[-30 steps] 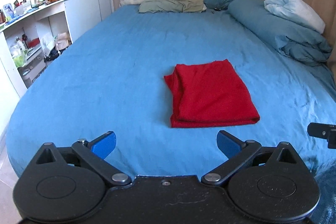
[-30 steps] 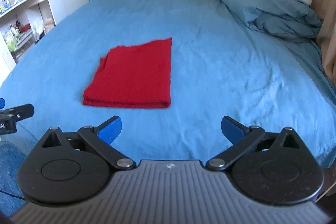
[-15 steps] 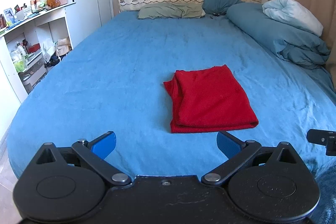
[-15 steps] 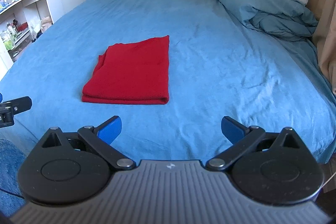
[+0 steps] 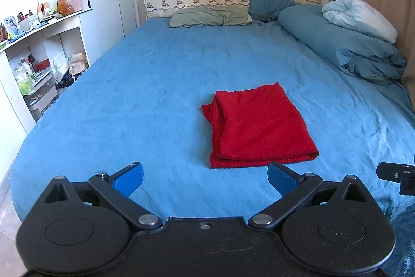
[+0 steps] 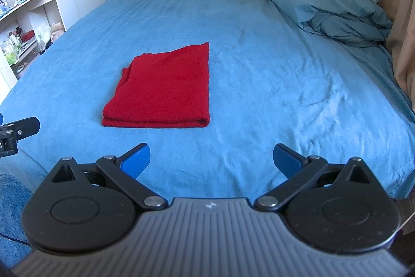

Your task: Fold small clothes

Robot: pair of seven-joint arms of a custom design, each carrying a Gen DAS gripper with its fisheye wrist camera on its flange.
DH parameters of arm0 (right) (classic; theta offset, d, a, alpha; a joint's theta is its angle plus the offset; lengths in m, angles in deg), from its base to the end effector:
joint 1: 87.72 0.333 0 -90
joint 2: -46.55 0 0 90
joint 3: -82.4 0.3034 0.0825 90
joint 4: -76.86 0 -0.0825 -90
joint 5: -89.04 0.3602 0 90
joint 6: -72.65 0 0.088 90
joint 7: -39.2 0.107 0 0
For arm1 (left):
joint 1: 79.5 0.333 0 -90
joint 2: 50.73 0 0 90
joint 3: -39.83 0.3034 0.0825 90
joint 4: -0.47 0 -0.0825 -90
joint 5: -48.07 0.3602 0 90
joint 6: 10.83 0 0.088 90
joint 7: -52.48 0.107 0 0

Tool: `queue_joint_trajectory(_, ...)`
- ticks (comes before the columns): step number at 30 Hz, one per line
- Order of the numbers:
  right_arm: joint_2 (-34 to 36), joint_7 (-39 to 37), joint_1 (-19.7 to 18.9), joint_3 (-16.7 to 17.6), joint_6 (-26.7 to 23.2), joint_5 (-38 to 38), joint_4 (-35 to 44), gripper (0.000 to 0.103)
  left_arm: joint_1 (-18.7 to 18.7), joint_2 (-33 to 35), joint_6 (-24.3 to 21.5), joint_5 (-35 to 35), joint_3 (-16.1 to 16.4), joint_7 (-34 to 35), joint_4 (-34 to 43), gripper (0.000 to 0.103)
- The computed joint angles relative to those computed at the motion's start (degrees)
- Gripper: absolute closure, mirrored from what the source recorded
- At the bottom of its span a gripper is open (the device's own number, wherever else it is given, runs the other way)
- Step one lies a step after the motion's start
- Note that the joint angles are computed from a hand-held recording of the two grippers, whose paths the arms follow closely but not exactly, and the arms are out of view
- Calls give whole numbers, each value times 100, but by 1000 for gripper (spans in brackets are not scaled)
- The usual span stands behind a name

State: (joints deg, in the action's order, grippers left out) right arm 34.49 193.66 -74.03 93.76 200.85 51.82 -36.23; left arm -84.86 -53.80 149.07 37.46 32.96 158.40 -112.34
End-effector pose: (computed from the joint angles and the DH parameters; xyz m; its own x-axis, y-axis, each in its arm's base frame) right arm 0.4712 0.2105 0.6084 -0.3777 -0.9258 -0.0135 -0.6579 0.2786 -0.6997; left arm 0.5599 -0.1143 0.5945 -0.3219 -0.9456 -0.0461 -0.5911 0.2388 -0.7705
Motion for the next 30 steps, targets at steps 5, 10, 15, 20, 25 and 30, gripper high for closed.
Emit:
queue_joint_trajectory(5,1,0,4,-3,-3,7,1,0,-10,-16,27,29,-8,-23,-23,0)
queue_joint_trajectory(10,7,3,6,1,-12,7,9,0,-17,-1,26,-11,3,44,2,0)
queue_joint_trajectory(15,-3,10,2,-1,-4,-4,-10,0,-16,-1,2,-123,11,144,16,0)
queue_joint_trajectory(20,-5,12,2,1,-3,-2,-16,0,-25,-28,41,-157,3,160,-8,0)
queue_joint_trajectory(25,-8,-2,-2,0,-5,5,-14,0,-29,-26,53,-176,9,183,-13,0)
queue_joint_trajectory(30,9,9,20,3,1,31,-5,0,-32,-28,57,-191,15,212,-16,0)
